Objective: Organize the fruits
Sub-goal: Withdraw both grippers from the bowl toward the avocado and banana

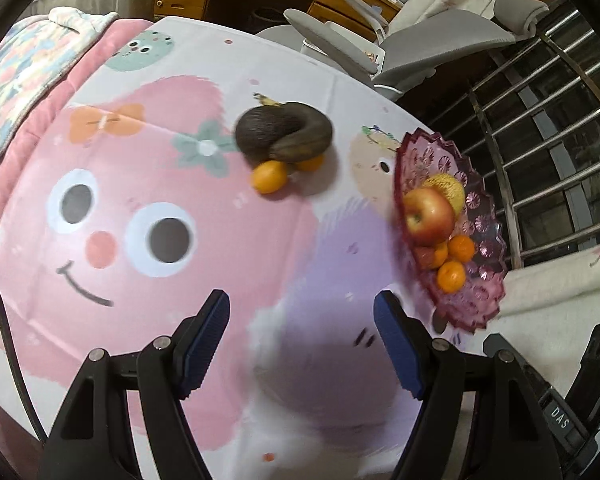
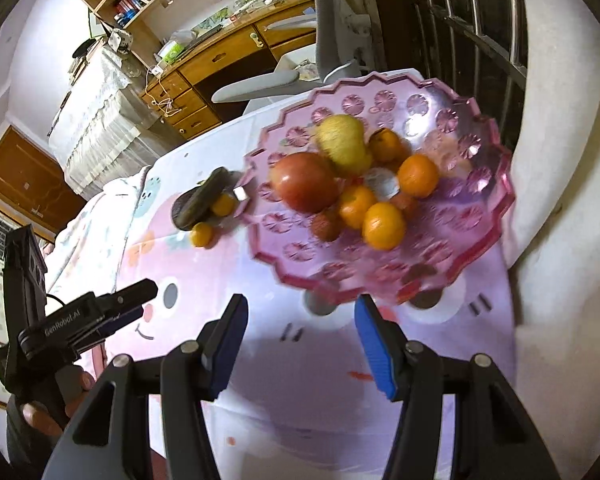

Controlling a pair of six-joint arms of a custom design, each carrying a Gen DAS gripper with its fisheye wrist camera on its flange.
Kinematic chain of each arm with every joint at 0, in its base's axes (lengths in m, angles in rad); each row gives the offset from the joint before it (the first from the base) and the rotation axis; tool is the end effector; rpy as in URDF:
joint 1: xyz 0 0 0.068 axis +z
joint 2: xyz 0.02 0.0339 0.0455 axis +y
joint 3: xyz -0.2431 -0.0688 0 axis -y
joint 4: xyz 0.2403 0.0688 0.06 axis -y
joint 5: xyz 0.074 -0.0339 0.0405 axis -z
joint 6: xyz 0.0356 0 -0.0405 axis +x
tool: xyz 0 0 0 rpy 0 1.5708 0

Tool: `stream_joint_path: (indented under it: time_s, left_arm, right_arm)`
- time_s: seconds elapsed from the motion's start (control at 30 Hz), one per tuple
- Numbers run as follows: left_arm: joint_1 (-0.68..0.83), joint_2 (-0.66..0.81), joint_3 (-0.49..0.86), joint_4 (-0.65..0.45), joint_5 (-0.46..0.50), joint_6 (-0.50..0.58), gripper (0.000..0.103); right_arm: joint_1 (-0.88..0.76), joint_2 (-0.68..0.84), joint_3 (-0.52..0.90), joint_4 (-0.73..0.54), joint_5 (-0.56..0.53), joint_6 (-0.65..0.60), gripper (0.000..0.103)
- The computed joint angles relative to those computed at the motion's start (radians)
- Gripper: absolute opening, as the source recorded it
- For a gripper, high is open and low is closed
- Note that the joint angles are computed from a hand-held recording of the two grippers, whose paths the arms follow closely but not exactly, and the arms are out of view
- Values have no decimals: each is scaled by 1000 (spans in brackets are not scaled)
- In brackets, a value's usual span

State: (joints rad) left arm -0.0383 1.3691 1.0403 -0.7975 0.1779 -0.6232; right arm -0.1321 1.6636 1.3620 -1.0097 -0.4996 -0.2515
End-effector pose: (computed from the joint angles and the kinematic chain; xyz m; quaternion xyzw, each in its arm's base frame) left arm 0.2646 -0.0164 0.2324 -0.2613 0.9359 -0.1533 0.1795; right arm 0.3163 -0.0248 0.2397 -0.0893 0.9572 0.2167 0.1698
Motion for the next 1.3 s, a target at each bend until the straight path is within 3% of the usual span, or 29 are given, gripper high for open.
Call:
stream_joint_path:
  time_s: [0.33,0.63,0.83,1.1,1.3]
  left_arm:
    - [302,-83,20,-230,137,447,76]
    - [541,3,108,-378,184,841,79]
    - [593,75,174,-415,172,938,81]
    - [544,194,279,-378,113,938,84]
    - [466,344,437,-358,60,909,87]
  right_arm:
    - [226,-256,-248,119,85,372,56]
    - [438,-357,-352,237,173,730,56]
    - [477,-312,-312,245,162,830,56]
    - [449,-126,-179,260,95,890,56]
    - [410,52,-45,289,1,929,57]
